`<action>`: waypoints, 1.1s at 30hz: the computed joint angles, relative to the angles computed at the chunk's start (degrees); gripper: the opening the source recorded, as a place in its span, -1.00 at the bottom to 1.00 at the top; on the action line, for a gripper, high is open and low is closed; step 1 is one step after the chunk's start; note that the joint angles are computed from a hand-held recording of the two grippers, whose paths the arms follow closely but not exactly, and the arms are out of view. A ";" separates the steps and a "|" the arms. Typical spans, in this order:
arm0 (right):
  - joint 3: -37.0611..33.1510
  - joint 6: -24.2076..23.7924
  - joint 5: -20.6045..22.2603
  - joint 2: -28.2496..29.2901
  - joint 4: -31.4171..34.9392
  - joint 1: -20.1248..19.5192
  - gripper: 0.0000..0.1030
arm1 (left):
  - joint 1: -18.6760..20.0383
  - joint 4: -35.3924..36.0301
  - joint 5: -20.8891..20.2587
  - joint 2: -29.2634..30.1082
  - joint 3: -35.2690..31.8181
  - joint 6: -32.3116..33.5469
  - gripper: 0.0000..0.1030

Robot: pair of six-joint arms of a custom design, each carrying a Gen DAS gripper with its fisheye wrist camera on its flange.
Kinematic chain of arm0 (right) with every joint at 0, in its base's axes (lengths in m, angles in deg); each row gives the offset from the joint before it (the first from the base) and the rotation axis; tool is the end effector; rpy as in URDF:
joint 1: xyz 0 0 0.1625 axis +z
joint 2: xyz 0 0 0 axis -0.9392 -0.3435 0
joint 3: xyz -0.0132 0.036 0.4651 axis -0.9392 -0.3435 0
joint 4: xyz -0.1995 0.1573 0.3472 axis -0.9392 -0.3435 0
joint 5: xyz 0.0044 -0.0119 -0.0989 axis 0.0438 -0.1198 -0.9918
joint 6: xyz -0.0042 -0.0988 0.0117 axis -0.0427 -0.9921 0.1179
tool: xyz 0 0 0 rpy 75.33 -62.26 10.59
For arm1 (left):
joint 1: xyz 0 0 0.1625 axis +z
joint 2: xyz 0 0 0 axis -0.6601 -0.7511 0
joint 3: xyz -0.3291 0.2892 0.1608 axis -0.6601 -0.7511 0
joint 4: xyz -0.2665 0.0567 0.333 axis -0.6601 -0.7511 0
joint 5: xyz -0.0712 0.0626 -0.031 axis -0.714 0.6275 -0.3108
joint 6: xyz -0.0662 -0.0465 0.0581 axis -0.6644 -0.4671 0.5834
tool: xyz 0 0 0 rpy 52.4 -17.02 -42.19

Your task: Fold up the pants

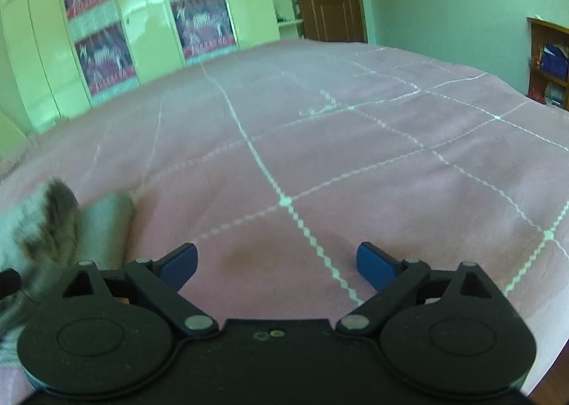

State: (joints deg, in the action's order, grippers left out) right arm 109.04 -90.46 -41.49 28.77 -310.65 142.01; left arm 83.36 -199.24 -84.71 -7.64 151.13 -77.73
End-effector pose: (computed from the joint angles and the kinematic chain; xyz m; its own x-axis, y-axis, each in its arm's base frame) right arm -0.0414 -0.4558 0.2223 -0.7314 0.3917 0.5582 -0.3373 0.5036 -0.7954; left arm -0.2686 -0.5135 -0.0255 -0.6732 0.3575 -0.6473 0.7284 0.4713 -0.4973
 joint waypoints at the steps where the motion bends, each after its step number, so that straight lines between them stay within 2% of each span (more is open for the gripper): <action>1: -0.12 -0.72 0.24 0.74 -0.73 0.13 0.89 | -0.52 -1.16 0.32 -0.84 1.61 -0.12 0.35; 2: 0.47 -0.96 2.83 1.11 -2.15 -0.54 0.86 | -0.83 -2.79 0.73 -1.95 3.32 -0.01 0.42; 4: 3.44 2.01 13.81 0.02 -5.26 -3.36 0.74 | -1.09 -6.34 1.94 -4.44 7.05 0.24 0.63; 5: 5.35 4.80 19.81 -2.04 -3.48 -4.71 0.67 | -1.40 -8.19 3.36 -5.83 9.36 0.32 0.66; 7: 7.02 9.01 31.81 -6.75 6.34 -7.88 0.48 | -0.91 -10.85 5.77 -8.63 13.82 0.27 0.66; 8: 6.91 11.08 36.13 -8.54 12.22 -9.01 0.35 | -0.53 -11.50 7.13 -9.83 15.76 0.02 0.66; 10: 6.11 12.93 39.14 -9.09 18.54 -8.96 0.18 | 0.16 -10.00 9.75 -12.15 19.28 -2.19 0.66; 13: 4.70 11.79 36.05 -7.55 20.08 -6.24 0.17 | 1.54 -10.60 11.01 -13.34 23.00 -6.56 0.66; 15: 4.41 11.48 34.64 -6.64 19.66 -4.85 0.15 | 1.10 -13.15 12.82 -12.18 24.48 -6.87 0.66; 17: 4.03 11.35 33.27 -6.49 20.12 -3.85 0.15 | 1.66 -14.01 12.92 -11.89 24.84 -7.32 0.66; 23: 4.68 12.00 31.72 -5.46 19.84 -2.44 0.15 | 4.75 -12.22 11.44 -10.97 21.27 -8.88 0.66; 25: 4.40 12.31 30.73 -4.74 19.70 -1.49 0.15 | 6.60 -8.00 10.03 -11.85 18.82 -9.91 0.66; 29: 3.97 12.86 30.95 -4.13 21.29 -0.61 0.15 | 7.08 -7.51 8.95 -12.34 18.80 -9.32 0.66; 33: 2.26 16.91 30.33 -2.81 22.84 0.14 0.19 | 8.32 -5.16 8.81 -12.63 17.79 -9.38 0.66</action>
